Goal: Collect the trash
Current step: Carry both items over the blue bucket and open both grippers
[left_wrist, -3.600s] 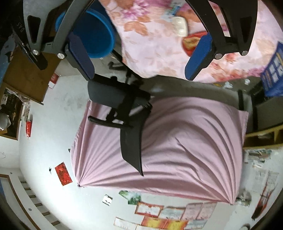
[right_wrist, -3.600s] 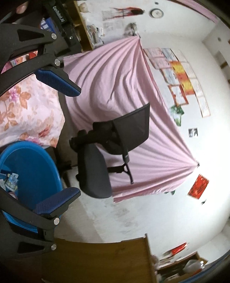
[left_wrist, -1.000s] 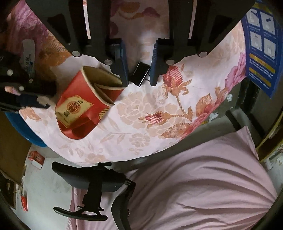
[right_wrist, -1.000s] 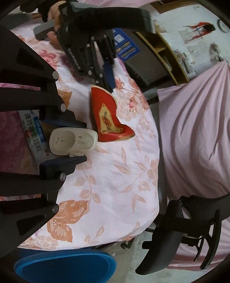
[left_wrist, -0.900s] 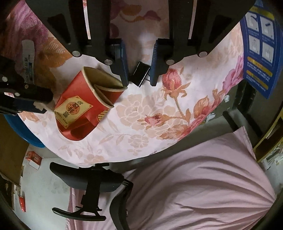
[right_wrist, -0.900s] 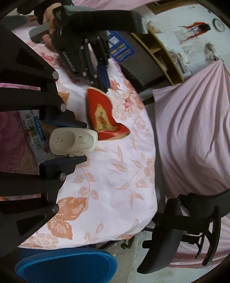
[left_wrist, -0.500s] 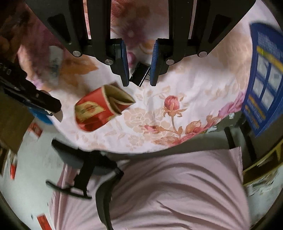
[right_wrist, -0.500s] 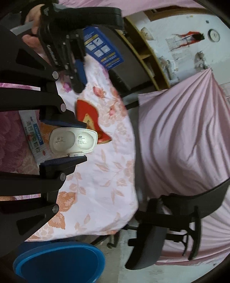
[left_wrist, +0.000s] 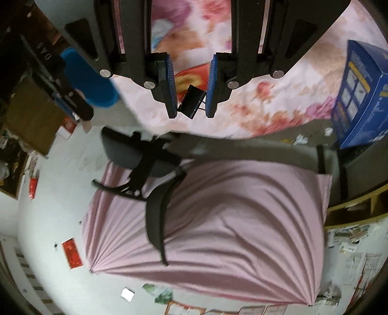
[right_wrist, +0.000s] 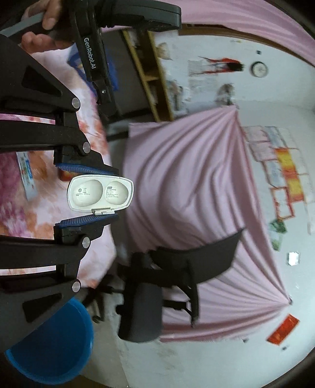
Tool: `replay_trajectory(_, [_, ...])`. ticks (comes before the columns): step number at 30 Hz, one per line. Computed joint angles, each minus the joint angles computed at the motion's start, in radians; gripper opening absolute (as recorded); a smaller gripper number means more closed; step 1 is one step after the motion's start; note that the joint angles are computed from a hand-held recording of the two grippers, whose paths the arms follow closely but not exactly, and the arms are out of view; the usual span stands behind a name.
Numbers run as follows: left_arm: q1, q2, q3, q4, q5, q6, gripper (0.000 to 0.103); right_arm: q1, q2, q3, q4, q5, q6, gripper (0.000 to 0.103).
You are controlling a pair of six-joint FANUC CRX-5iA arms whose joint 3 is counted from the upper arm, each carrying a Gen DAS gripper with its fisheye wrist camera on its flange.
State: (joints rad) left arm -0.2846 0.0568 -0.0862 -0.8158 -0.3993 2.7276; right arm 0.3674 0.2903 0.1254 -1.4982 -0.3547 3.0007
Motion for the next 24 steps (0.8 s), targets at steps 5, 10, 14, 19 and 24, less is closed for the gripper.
replay_trajectory(5, [-0.054, 0.024, 0.066, -0.067, 0.042, 0.052, 0.02, -0.094, -0.017, -0.039, -0.239, -0.016, 0.188, 0.028])
replay_trajectory(10, [-0.128, 0.071, 0.146, -0.162, 0.031, 0.073, 0.02, -0.175, -0.042, -0.096, -0.429, -0.034, 0.341, 0.028])
replay_trajectory(14, [-0.136, 0.117, 0.189, -0.089, 0.063, -0.021, 0.02, -0.221, -0.057, -0.12, -0.485, -0.008, 0.376, 0.028])
replay_trajectory(19, [-0.121, 0.202, 0.244, 0.125, 0.115, -0.244, 0.02, -0.266, -0.061, -0.132, -0.502, 0.02, 0.362, 0.028])
replay_trajectory(24, [-0.104, 0.294, 0.298, 0.386, 0.134, -0.484, 0.02, -0.278, -0.06, -0.119, -0.392, 0.071, 0.219, 0.028])
